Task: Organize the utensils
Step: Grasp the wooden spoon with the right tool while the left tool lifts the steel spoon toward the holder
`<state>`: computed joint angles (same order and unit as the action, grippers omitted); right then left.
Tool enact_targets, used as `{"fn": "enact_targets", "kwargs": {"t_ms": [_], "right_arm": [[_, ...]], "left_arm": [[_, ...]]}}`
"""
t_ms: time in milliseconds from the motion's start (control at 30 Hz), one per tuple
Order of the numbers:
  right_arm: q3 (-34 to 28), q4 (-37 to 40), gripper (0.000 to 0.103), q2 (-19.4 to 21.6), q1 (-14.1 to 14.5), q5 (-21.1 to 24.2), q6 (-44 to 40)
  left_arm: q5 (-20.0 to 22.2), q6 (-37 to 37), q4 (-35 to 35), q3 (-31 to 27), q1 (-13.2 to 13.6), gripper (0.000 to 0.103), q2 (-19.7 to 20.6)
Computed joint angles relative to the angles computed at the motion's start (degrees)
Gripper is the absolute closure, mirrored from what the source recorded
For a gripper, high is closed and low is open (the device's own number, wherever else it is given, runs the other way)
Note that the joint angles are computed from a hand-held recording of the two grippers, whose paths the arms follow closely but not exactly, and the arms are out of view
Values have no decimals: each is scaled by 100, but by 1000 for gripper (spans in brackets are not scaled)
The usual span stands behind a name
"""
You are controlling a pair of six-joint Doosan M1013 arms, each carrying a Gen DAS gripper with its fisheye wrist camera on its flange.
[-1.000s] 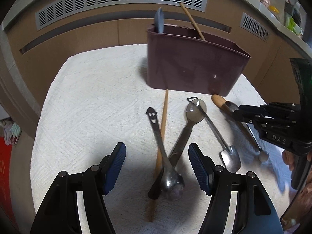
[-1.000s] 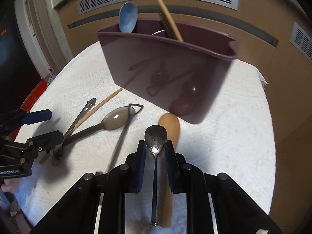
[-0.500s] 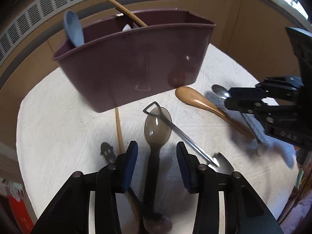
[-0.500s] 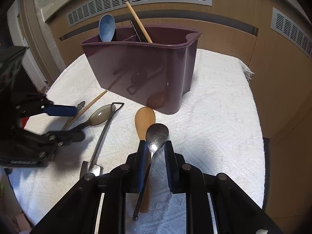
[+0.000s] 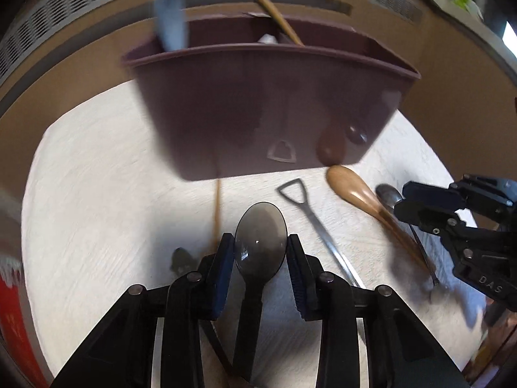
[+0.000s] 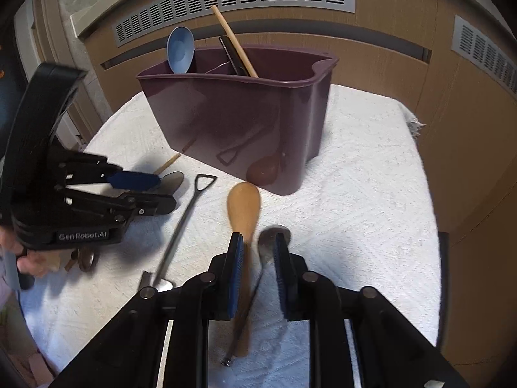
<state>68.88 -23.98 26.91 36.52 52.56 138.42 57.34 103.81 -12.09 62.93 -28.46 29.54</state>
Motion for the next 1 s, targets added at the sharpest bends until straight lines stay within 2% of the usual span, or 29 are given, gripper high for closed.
{"fn": "enact_targets", "kwargs": {"t_ms": [67,133,167,300,367,467,600,733,1000], "right_arm": [[-171,141,81,103,-24,89,-169],[-401,282,74,255,-51,207,-413],[-499,295,73,324,-57,277,-458],[-991,415,69,676,-104,770,-715],[-1055,355,67,730,-90,786,-692],[-1147,358,76,766,-38,904,-864],[-989,-33,77,595,128,785,-616],[-602,-617,77,227,310,392,58],[-208,-1002,77,-146,452,-82,536]], "left_arm": [[-375,-289,-128,295,82,69,-186],[-717,-507,-279,576,166,69,-369],[-866,-542,-348,701,198,69,-453],[-1149,-504,-653,910,310,69,-624],[-1280,-481,-770,984,351,69,-689],[-1500,-392,-887,1144,381,69,-822],[-1699,-243,-968,1318,355,69,-1014],[-1935,-78,-1151,1494,341,69,-1222],[-2145,151,-1282,1584,270,69,-1430]]}}
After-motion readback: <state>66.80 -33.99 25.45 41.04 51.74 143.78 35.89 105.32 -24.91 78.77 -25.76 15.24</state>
